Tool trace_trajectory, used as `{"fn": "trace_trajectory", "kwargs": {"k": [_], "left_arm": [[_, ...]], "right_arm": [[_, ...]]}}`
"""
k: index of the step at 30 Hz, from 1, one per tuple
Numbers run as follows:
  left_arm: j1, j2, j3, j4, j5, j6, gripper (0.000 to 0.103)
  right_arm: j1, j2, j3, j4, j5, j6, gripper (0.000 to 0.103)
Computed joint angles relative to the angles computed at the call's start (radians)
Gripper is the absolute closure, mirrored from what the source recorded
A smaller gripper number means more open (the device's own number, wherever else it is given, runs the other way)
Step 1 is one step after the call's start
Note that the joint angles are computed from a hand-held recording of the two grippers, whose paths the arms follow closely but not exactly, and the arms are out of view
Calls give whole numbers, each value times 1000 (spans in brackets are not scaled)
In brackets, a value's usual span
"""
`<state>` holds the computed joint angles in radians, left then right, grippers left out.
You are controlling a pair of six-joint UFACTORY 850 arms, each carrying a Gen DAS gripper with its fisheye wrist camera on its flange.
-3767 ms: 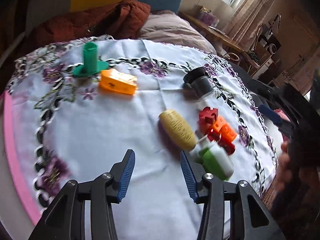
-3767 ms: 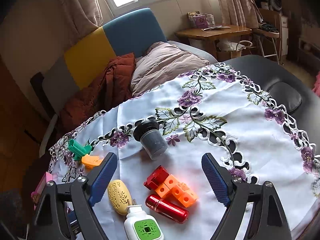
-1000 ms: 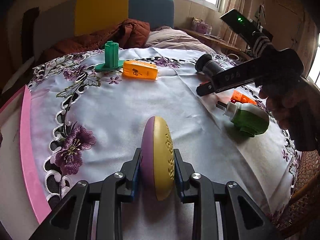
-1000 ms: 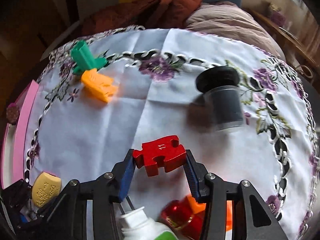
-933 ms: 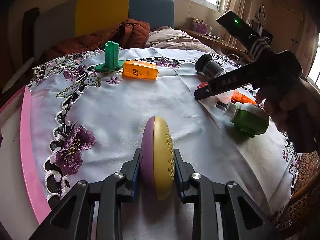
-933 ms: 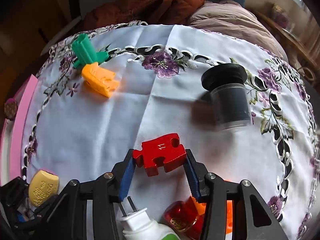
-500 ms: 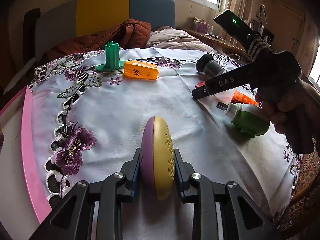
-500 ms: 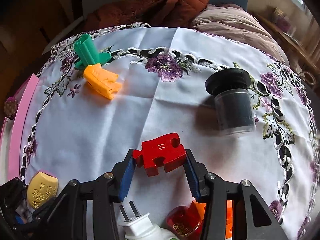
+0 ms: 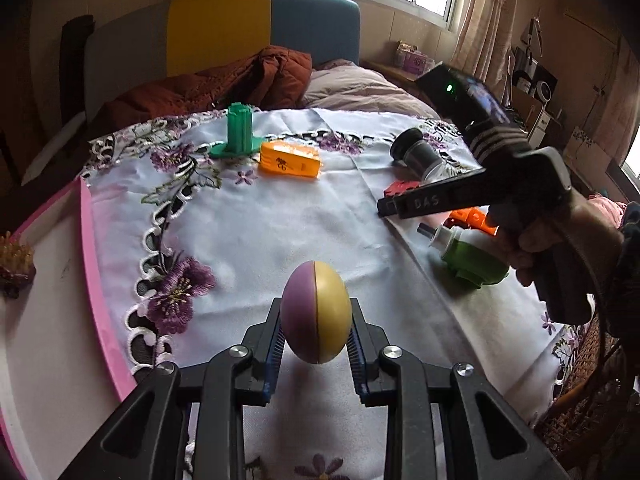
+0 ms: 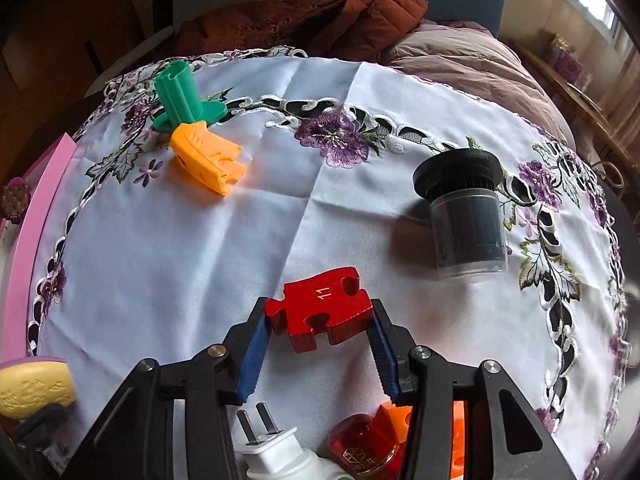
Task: Organize rigid objects
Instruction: 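Carry the yellow soap toward the tray with left tool while right tool grasps red puzzle block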
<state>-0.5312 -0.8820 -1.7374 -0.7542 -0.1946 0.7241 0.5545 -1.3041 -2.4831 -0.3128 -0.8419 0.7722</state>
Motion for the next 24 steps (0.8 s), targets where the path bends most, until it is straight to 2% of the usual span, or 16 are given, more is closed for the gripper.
{"fn": "trace_trajectory", "kwargs": {"k": [4, 24], "left_arm": [[1, 29, 30, -70, 16, 70, 75], [40, 98, 108, -219, 0, 139, 75]], "right_arm": [[3, -7, -12, -9, -10, -3, 55], [9, -13, -21, -34, -23, -5, 55]]}}
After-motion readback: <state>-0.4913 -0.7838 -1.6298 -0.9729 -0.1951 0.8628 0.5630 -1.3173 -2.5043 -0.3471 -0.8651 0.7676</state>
